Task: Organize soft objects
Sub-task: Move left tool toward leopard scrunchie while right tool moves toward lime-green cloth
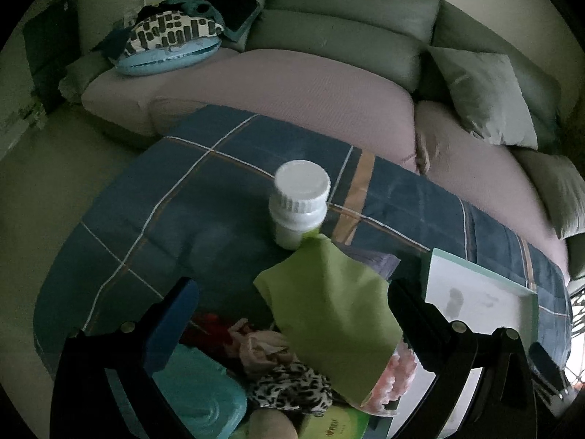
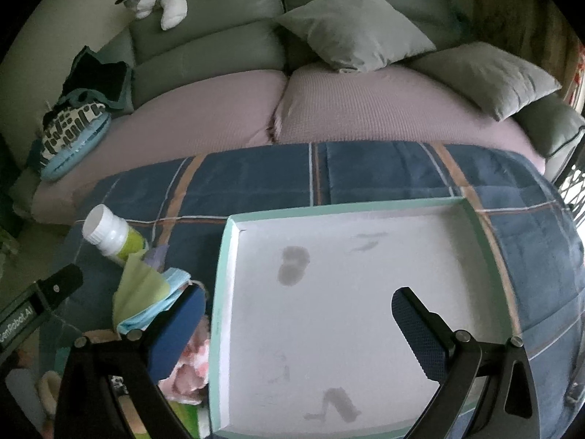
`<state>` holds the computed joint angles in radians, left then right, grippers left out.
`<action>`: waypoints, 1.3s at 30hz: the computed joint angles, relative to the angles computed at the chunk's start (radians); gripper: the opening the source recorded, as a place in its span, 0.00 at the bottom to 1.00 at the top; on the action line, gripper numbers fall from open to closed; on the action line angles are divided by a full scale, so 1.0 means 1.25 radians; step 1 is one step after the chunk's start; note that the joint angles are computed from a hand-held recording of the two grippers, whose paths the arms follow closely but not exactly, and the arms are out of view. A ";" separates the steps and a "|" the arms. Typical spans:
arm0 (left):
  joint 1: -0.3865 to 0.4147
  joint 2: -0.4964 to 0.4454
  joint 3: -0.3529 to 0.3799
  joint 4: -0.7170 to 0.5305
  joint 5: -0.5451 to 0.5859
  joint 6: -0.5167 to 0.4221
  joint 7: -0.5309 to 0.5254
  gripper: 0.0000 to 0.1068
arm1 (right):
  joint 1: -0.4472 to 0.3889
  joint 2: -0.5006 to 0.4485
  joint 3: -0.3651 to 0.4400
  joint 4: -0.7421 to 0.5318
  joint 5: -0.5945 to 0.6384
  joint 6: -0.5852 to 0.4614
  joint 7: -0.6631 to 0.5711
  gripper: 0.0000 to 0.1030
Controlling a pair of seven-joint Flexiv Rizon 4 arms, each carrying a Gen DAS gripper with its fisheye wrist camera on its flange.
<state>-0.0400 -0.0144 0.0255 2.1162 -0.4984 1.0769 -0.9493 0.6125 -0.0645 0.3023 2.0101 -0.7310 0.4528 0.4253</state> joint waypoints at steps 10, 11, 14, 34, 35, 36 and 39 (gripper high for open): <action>0.010 -0.010 0.003 -0.003 -0.018 -0.013 -0.005 0.96 | 0.004 -0.019 -0.004 -0.008 0.020 0.013 -0.018 1.00; 0.011 -0.010 0.003 -0.002 -0.026 -0.013 -0.002 0.96 | 0.006 -0.024 -0.004 -0.012 0.023 0.012 -0.025 1.00; 0.014 -0.012 0.003 0.002 -0.062 -0.014 0.015 0.96 | 0.008 -0.032 -0.007 -0.015 0.018 0.031 -0.037 1.00; 0.072 -0.008 0.030 -0.045 0.017 -0.177 -0.005 0.96 | 0.016 -0.088 -0.043 -0.019 -0.015 0.246 -0.049 0.99; 0.070 -0.001 0.030 -0.038 0.019 -0.172 0.004 0.96 | 0.015 -0.083 -0.043 -0.012 -0.015 0.253 -0.039 0.96; 0.068 0.005 0.031 -0.033 0.018 -0.171 0.014 0.96 | 0.015 -0.080 -0.041 -0.008 -0.013 0.257 -0.032 0.95; 0.061 0.024 0.033 -0.011 0.012 -0.167 0.048 0.96 | 0.017 -0.070 -0.035 0.001 -0.003 0.255 -0.021 0.95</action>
<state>0.0357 0.0156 0.0663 2.1024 -0.4839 0.8684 -0.8889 0.6335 -0.1519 0.2590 2.0114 -0.7354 0.7722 0.3988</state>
